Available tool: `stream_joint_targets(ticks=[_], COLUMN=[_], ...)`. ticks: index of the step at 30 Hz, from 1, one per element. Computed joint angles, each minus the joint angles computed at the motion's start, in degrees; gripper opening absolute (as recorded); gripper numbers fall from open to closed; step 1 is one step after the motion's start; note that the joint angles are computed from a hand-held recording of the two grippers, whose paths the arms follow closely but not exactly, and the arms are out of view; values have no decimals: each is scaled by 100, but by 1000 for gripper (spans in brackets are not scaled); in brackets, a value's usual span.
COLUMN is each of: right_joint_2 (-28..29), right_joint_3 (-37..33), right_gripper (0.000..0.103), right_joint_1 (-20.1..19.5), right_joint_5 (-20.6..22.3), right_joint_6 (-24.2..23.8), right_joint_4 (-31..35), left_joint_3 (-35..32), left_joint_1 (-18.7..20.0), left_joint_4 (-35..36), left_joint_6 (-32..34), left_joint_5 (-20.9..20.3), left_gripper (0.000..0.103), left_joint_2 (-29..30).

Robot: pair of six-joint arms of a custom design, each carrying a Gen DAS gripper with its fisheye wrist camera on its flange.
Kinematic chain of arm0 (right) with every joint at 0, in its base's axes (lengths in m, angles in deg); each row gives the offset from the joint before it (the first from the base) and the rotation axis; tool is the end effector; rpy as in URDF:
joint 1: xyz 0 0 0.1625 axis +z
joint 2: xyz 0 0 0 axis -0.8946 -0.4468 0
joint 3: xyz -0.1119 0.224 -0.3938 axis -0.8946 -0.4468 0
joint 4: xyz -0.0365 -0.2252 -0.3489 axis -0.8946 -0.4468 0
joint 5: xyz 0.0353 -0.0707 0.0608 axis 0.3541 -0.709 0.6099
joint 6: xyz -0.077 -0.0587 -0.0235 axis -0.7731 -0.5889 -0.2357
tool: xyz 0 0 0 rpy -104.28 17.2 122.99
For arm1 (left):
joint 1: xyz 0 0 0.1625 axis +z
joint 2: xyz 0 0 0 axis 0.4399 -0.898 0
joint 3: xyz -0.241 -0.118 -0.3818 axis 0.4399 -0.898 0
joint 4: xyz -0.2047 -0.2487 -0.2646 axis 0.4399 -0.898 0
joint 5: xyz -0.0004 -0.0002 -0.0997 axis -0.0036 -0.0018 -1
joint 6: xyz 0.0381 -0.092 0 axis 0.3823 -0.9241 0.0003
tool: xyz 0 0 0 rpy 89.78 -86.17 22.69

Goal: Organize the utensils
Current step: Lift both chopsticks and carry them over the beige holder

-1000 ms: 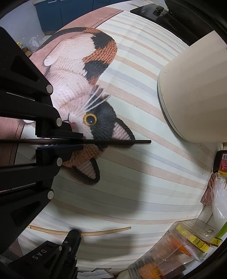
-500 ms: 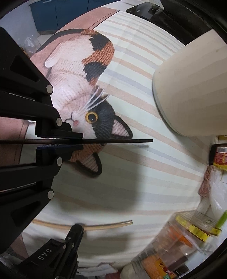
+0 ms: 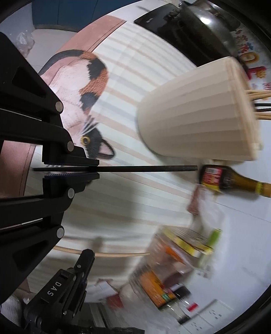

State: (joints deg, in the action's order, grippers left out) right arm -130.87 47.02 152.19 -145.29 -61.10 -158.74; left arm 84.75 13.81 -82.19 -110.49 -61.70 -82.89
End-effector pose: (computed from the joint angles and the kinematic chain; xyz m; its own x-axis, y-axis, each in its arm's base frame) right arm 0.0590 -0.5860 0.3590 -0.7723 0.3972 0.4957 0.1252 0.8603 -0.4941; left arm -0.4799 -0.6437 0.0078 -0.7452 0.3868 -0.5432 0.4956 0.8663 -0.0631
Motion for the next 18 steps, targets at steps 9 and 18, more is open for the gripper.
stream_joint_targets(ticks=[9,18], right_joint_2=[51,311], right_joint_3=[-421,-1369], right_gripper=[6,6], right_joint_1=[417,787], right_joint_5=[-40,39], right_joint_6=[-660,-1306], right_joint_4=[-867,-1426], left_joint_3=[-399,-1336], left_joint_1=[-182,-270], left_joint_4=[-810,-1124], left_joint_6=[579,1086], left_joint_5=[273,318], left_gripper=[3,3], left_joint_2=[41,255])
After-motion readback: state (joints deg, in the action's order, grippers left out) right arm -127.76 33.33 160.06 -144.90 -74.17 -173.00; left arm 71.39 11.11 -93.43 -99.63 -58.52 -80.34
